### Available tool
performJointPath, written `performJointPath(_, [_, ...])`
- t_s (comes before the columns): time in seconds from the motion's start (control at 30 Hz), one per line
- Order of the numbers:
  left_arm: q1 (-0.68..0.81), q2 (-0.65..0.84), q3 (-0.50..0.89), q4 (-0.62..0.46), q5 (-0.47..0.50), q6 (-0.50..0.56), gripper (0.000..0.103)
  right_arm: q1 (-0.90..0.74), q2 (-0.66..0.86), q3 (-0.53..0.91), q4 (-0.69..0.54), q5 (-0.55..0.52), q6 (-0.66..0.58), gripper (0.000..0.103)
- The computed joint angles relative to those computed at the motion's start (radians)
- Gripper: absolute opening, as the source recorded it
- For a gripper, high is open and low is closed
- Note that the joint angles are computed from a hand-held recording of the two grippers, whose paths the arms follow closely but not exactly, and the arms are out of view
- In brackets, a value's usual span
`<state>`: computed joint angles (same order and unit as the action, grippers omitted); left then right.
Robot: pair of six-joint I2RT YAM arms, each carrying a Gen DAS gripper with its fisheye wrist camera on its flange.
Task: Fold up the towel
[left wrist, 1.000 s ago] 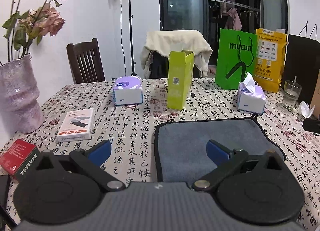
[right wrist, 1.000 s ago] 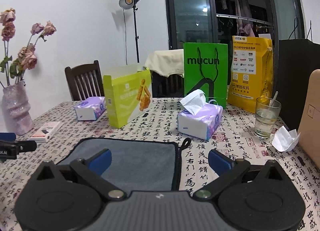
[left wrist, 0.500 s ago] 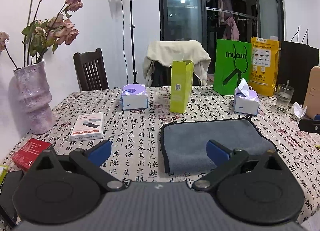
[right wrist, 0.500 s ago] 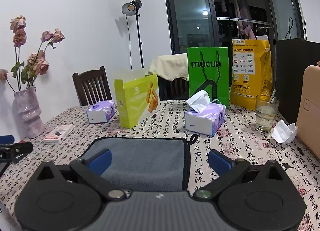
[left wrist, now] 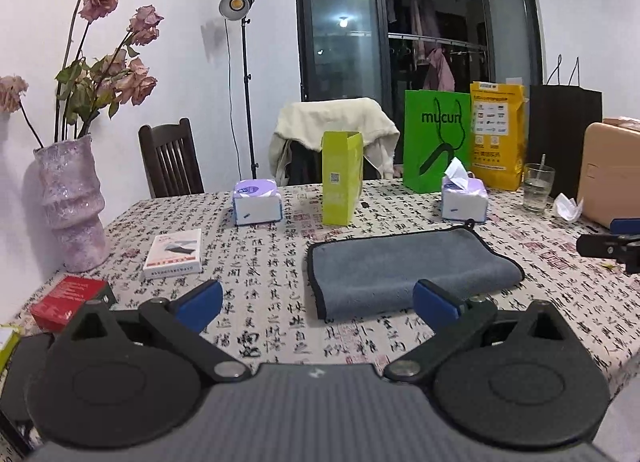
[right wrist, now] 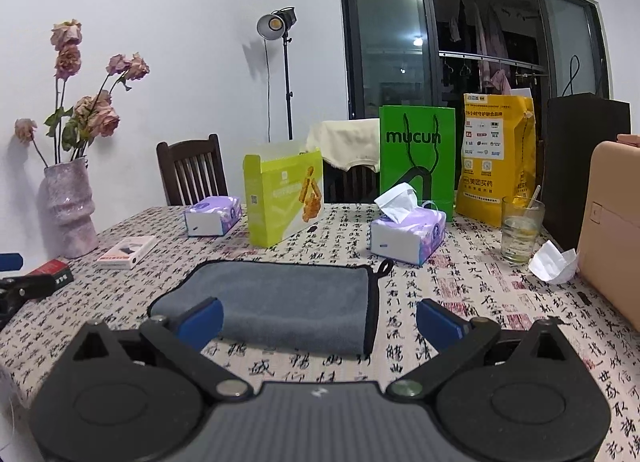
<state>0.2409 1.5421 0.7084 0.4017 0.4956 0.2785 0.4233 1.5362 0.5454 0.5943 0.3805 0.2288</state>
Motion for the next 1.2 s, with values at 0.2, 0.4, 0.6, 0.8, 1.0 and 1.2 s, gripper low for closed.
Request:
performJointPath(0.2, [0.014,-0.015,-0.095,0.086,0.000,0.011,0.103,0.037,-0.004,-0.070,0.061,0.052,-0.005,0.103])
performJointPath(0.4, [0.056,-0.052,-0.193,0.162,0.086,0.026,0.103,0.080,-0.008,-0.143,0.127,0.083,0.014,0.103])
performJointPath(0.6, [0.054,-0.082,-0.274,0.239,0.069,0.042,0.103,0.140,-0.003,-0.202,0.185,0.134,0.023,0.103])
performJointPath(0.8, [0.072,-0.112,-0.311,0.250,0.104,0.046,0.103,0.196,0.013,-0.242,0.219,0.162,0.075,0.103])
performJointPath(1.0, [0.112,-0.115,-0.363,0.305,0.118,0.032,0.103,0.256,0.036,-0.280,0.255,0.206,0.131,0.103])
performJointPath(1.2, [0.163,-0.158,-0.421,0.338,0.158,0.058,0.103,0.325,0.042,-0.306,0.305,0.260,0.148,0.103])
